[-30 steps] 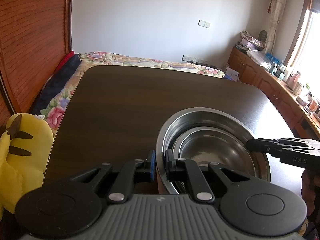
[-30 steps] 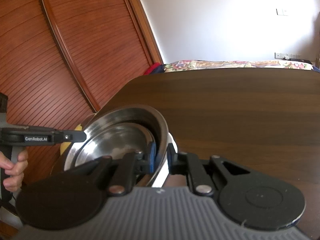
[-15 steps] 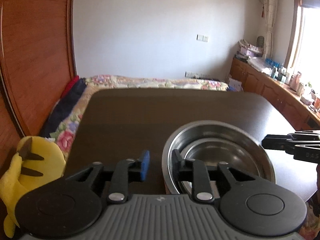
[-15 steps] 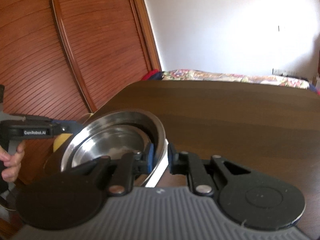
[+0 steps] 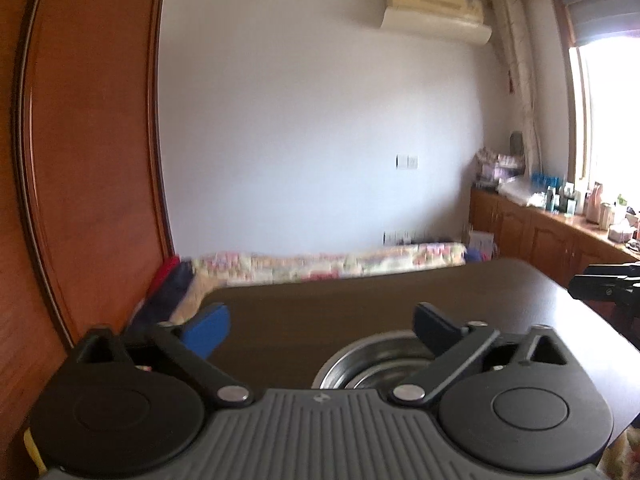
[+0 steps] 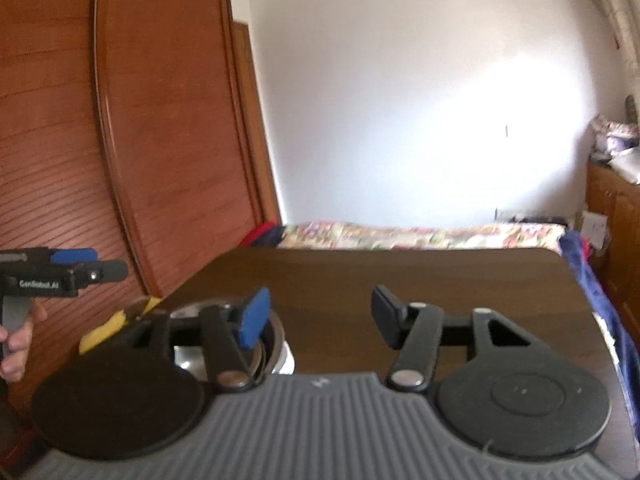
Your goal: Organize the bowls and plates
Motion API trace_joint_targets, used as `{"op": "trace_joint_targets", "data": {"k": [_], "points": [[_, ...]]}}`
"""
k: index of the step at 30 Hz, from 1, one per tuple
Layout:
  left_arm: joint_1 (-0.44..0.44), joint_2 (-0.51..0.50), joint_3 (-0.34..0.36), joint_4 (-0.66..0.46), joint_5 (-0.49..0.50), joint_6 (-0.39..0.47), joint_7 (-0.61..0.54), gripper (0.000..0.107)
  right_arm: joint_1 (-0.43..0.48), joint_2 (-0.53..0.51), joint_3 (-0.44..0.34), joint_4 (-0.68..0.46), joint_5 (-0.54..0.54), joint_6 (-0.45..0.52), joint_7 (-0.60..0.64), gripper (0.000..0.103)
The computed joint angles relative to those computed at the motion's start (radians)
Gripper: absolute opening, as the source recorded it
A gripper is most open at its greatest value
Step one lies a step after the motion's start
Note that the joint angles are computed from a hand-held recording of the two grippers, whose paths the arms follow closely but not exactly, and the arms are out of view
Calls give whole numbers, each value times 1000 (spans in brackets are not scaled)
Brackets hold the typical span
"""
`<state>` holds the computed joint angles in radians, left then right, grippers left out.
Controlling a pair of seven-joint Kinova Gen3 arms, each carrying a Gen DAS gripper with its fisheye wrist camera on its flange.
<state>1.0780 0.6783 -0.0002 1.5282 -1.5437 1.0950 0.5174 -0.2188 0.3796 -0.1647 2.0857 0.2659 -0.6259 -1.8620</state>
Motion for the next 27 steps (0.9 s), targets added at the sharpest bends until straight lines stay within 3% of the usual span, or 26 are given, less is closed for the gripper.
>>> {"op": "trace_joint_targets", "data": {"k": [2,4,10,16,27], "points": [[22,27,-7,-23,-13,32,-3,103,-22,-9,20,34,-55,-53,40,75],[36,52,-10,-58,-1,54,-26,103,-55,-13,43,74,-132,-129,105,103],[88,125,-45,-160,54,107,-61,103,-127,0,66,147,-299,-292,263,103],[128,154,-81,-176,64,106,-35,103,-195,37,71,213,-456,-456,374,103],[170,191,-97,-186,87,116,-32,103,-285,111,64,240,-673,-618,444,103]]}}
